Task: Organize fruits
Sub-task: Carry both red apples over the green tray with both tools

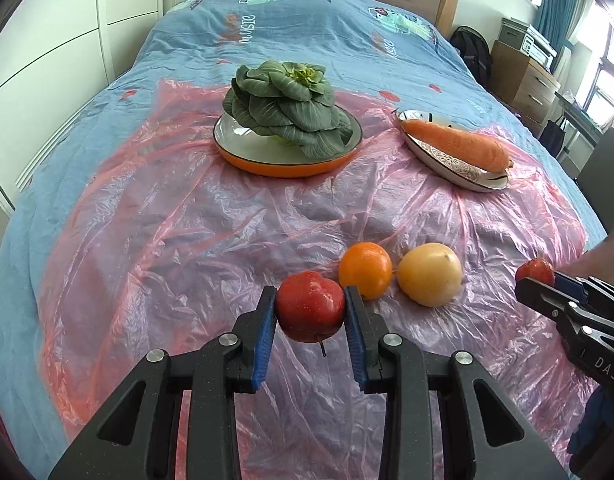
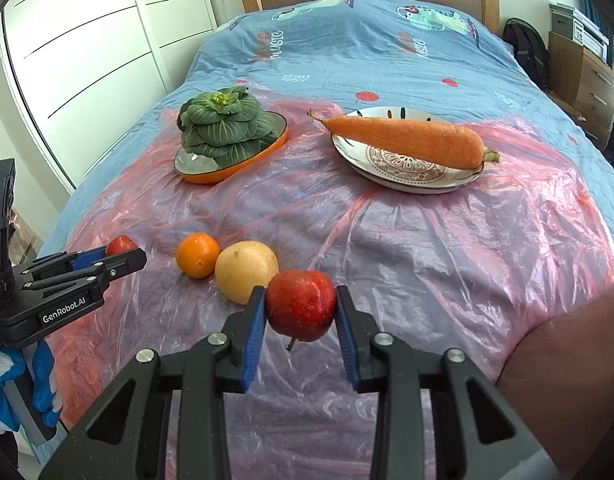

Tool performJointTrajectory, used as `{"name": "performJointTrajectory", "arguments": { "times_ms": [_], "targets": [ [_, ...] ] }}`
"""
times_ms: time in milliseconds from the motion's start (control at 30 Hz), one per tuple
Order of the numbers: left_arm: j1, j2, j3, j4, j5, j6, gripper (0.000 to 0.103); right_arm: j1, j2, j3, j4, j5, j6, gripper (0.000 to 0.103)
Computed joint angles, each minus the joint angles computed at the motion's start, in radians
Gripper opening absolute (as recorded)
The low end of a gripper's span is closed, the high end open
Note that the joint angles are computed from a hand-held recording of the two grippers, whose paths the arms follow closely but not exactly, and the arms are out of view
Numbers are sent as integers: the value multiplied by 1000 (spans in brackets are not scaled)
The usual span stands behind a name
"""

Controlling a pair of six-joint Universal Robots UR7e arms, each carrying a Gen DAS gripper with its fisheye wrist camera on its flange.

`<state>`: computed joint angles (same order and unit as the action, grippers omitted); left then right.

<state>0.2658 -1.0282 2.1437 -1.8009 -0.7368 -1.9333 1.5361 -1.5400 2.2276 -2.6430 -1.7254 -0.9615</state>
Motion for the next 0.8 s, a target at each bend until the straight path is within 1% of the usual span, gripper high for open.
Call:
{"name": "performJointTrajectory", "arguments": {
  "times_ms": [200,400,633,800],
  "targets": [
    [-54,54,-35,-28,-53,34,28,-42,-120,44,99,1,-36,52],
    [-100,131,-77,-111,-124,103,28,-112,-253,68,243,-1,-71,53],
    [-136,210,-144,-158,-210,156,28,-222,-415,83,423,-27,-136,53],
    [-146,265,-213,-172,-246,214,28,-316,-504,63,516,-48,-173,53]
  ]
}}
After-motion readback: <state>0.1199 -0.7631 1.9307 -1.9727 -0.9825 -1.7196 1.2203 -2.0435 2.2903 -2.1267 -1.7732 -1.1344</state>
